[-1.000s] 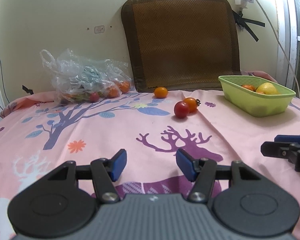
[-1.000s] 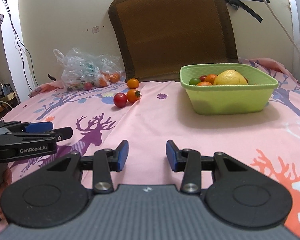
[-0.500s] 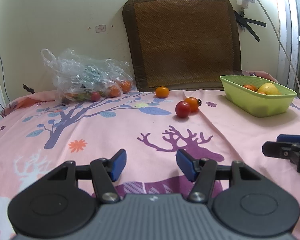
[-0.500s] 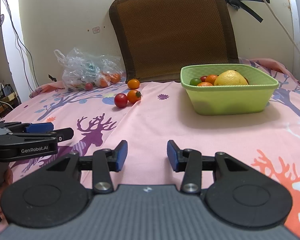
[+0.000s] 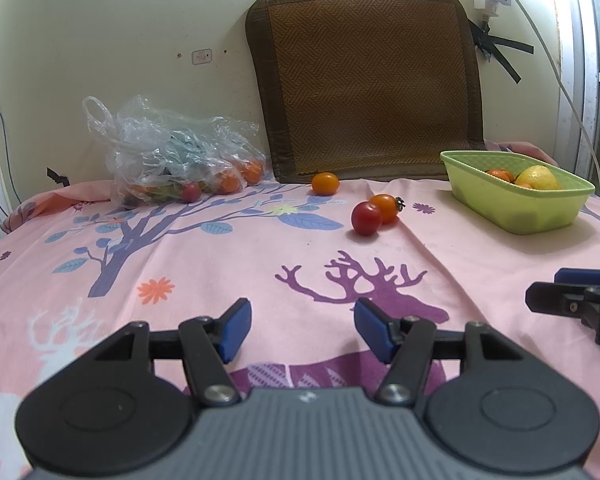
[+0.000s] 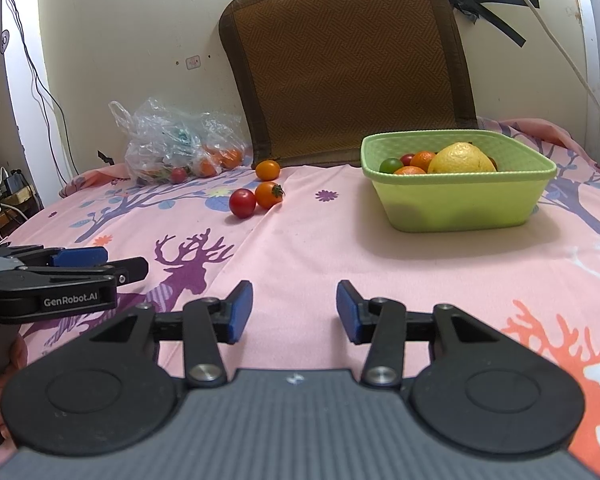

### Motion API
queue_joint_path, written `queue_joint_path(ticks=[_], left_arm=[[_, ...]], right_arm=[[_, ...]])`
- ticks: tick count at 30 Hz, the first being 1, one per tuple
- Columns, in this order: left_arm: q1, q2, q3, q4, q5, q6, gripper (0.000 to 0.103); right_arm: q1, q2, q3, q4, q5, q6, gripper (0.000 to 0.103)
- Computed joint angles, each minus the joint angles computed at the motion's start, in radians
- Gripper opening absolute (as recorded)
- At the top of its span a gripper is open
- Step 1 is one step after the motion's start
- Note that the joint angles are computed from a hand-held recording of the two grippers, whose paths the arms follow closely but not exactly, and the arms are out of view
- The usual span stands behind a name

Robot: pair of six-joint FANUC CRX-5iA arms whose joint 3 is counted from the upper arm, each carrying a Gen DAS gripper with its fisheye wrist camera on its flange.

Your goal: Organize fruits

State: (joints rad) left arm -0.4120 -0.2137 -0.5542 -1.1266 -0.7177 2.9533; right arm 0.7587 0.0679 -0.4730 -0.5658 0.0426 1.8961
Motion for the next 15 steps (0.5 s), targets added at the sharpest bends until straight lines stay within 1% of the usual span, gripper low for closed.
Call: queue_joint_path(ticks=[7,9,12,15], left_arm=[[0.009,-0.002,-0.002,0.004,0.009,-0.008,0.059],[0.007,-0.001,-0.001,0.005,0.006,-0.007,0.059],[0.011,0.001,0.001,0.011,0.002,-0.012,0.060],[0.026,0.005,0.005,0.032,0.006,-0.031,0.060]], right_arm=[[0.003,0.000,-0.004,0.015,0.005,-0.016,0.049],[0.007,0.000,-0.014,0.046,0.015,-0.049,0.049],[0.008,0.000,-0.014,0.049,0.016,-0.052,0.049],[0.004,-0.001,-0.008,0.023,0.009,-0.026,0.049]])
